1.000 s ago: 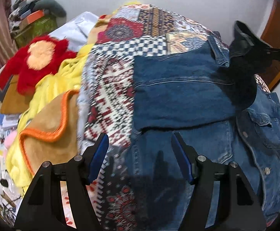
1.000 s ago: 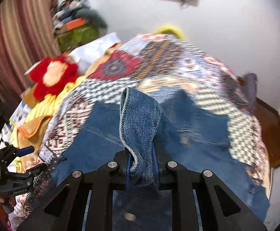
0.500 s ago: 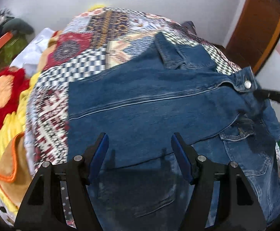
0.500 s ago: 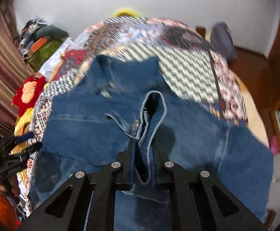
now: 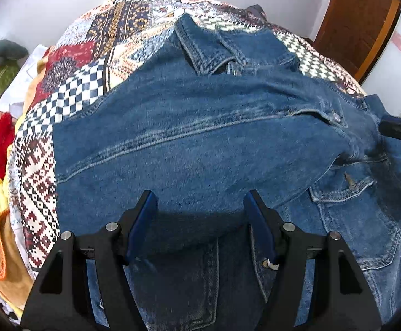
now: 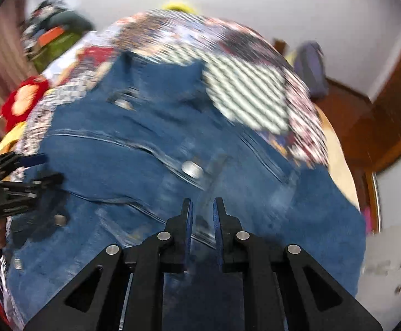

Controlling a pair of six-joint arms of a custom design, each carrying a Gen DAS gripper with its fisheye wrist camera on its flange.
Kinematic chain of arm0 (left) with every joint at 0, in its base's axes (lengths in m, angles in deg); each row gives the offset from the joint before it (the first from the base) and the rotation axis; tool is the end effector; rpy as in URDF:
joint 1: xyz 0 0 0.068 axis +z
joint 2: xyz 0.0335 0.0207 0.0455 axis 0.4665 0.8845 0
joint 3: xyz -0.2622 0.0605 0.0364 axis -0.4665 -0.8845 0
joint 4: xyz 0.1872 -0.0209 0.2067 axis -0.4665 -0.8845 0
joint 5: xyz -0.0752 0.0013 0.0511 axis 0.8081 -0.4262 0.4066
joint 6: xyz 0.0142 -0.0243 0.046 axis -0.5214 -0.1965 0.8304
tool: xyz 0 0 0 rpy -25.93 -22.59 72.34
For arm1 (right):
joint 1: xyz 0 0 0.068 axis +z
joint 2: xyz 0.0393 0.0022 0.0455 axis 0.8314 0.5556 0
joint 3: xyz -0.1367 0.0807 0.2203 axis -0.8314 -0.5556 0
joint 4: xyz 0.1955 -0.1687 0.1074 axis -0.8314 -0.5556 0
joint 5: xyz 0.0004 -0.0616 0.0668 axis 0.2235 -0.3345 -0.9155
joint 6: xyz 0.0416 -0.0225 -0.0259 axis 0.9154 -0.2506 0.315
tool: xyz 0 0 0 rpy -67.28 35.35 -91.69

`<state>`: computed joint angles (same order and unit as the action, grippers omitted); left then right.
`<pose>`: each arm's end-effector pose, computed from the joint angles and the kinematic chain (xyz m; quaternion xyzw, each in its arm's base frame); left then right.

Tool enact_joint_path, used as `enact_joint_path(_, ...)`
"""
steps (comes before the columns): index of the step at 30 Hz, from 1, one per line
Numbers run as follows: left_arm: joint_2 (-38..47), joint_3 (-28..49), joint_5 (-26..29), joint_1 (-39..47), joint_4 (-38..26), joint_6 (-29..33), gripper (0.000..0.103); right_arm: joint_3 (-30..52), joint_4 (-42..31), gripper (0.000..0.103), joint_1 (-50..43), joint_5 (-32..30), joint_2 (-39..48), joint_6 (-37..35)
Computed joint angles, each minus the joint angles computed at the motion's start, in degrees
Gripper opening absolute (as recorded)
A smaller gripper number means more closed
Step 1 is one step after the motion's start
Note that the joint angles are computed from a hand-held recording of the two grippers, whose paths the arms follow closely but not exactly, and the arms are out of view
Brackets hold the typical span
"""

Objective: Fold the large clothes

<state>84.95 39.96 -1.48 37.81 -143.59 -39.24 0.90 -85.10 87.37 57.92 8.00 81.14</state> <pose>0.3292 0.0439 0.2952 0.3599 0.9020 -0.1060 0.2136 0.1847 0.0977 0.3274 0.1398 0.9586 -0.0195 0.2471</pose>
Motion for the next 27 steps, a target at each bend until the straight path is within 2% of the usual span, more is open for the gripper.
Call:
enact_joint_path(6,1.0,2.3,0.5,-0.3,0.0,-1.2,0.067,8.9,4.5,0.011,0.9,-5.3,14.0,-3.9)
enact_joint_path(8,1.9,2.6,0.5,-0.3,-0.3,-1.0,0.071,10.2,6.1,0.011,0.3,-8.0,18.9,-5.5)
enact_joint_path(12,2.3,-1.1,-2.1,-1.3,2.3,0.1,0.072,11.1,6.0,0.011,0.0,-8.5,27.1,-5.2)
enact_joint_path(14,0.5,-4.4,-1.9,-1.2,5.7,0.9,0.074,8.1,8.8,0.011,0.5,-7.8,25.9,-6.4)
enact_joint_path(17,-2.1,-8.4,-1.6,-1.2,9.8,1.1,0.076,8.5,6.0,0.011,2.3,-4.7,25.7,-8.6)
enact_joint_path(23,-3.3,-10.3,-0.4,-0.5,11.3,0.9,0.077,8.6,1.9,0.011,3.8,-2.2,25.0,-6.8)
enact_joint_path(27,-4.5,-11.4,-0.3,0.1,11.5,1.9,0.077,7.2,0.8,0.011,3.9,-2.7,23.1,-5.9)
